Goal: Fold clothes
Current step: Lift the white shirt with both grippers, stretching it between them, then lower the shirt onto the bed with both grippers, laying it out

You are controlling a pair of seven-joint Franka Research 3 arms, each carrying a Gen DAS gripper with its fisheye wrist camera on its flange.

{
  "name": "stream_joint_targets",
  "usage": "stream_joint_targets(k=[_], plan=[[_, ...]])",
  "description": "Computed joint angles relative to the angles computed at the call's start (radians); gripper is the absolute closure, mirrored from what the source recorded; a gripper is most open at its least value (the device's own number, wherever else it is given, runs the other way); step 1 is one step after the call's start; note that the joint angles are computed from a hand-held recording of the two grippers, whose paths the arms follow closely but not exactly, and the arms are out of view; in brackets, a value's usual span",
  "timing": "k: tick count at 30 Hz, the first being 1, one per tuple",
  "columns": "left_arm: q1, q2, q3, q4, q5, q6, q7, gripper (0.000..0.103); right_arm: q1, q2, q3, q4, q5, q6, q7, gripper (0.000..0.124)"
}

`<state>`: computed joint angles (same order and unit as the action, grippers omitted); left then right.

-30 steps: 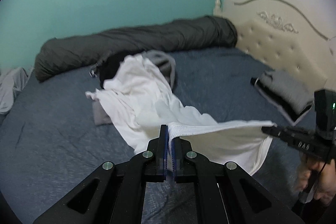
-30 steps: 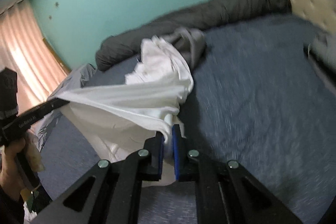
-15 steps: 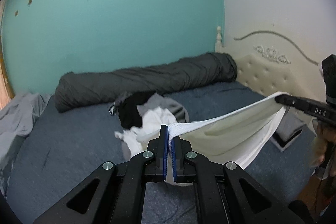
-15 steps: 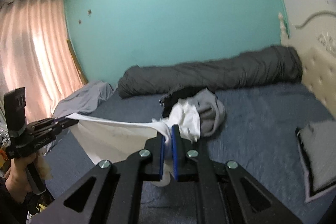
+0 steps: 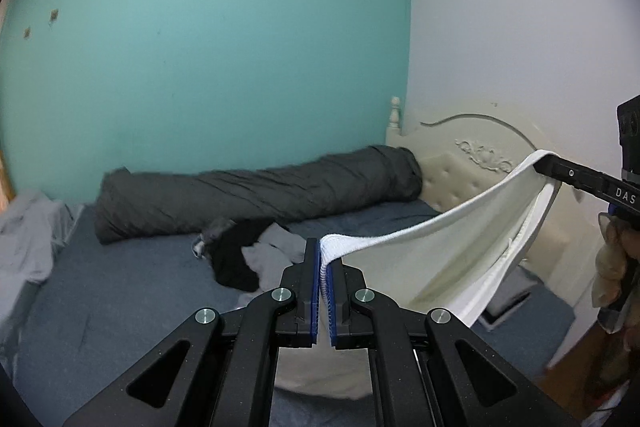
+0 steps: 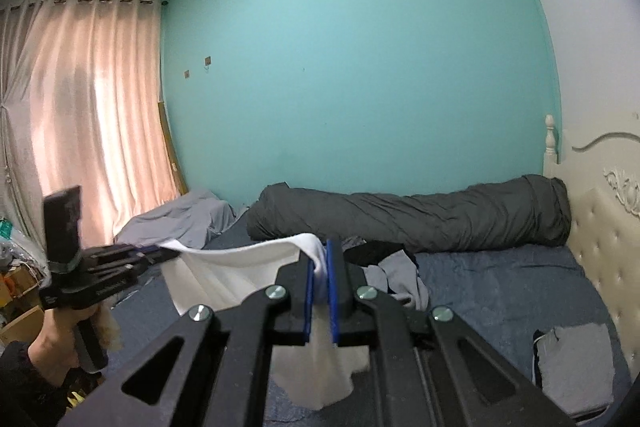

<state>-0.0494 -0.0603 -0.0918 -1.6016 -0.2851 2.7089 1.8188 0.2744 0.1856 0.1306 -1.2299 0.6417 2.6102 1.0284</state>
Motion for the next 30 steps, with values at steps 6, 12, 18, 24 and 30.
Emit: stream_joint_targets(k=[6, 12, 18, 24, 30], plan=[[0.004, 0.029, -0.007, -0.065, -0.023, -0.043, 0.031, 0.1, 0.008, 0.001, -0.012, -0.074, -0.054, -0.04, 0.026, 0.118], [0.014, 0.085, -0.024, -0.19, -0.103, -0.024, 0.1, 0.1, -0.009, 0.049, -0.009, -0.185, -0.021, -0.082, 0.049, 0.118], [0.04, 0.18, -0.061, -0.248, -0.148, -0.032, 0.129, 0.1, -0.004, 0.121, -0.017, -0.254, -0.08, -0.105, 0.079, 0.118], [0.077, 0.281, -0.1, -0.268, -0.151, -0.024, 0.085, 0.099, -0.008, 0.214, -0.008, -0.255, -0.097, -0.13, 0.115, 0.118], [0.118, 0.333, -0.112, -0.271, -0.112, -0.024, 0.011, 0.086, -0.006, 0.334, -0.012, -0.159, -0.146, -0.164, 0.175, 0.118]])
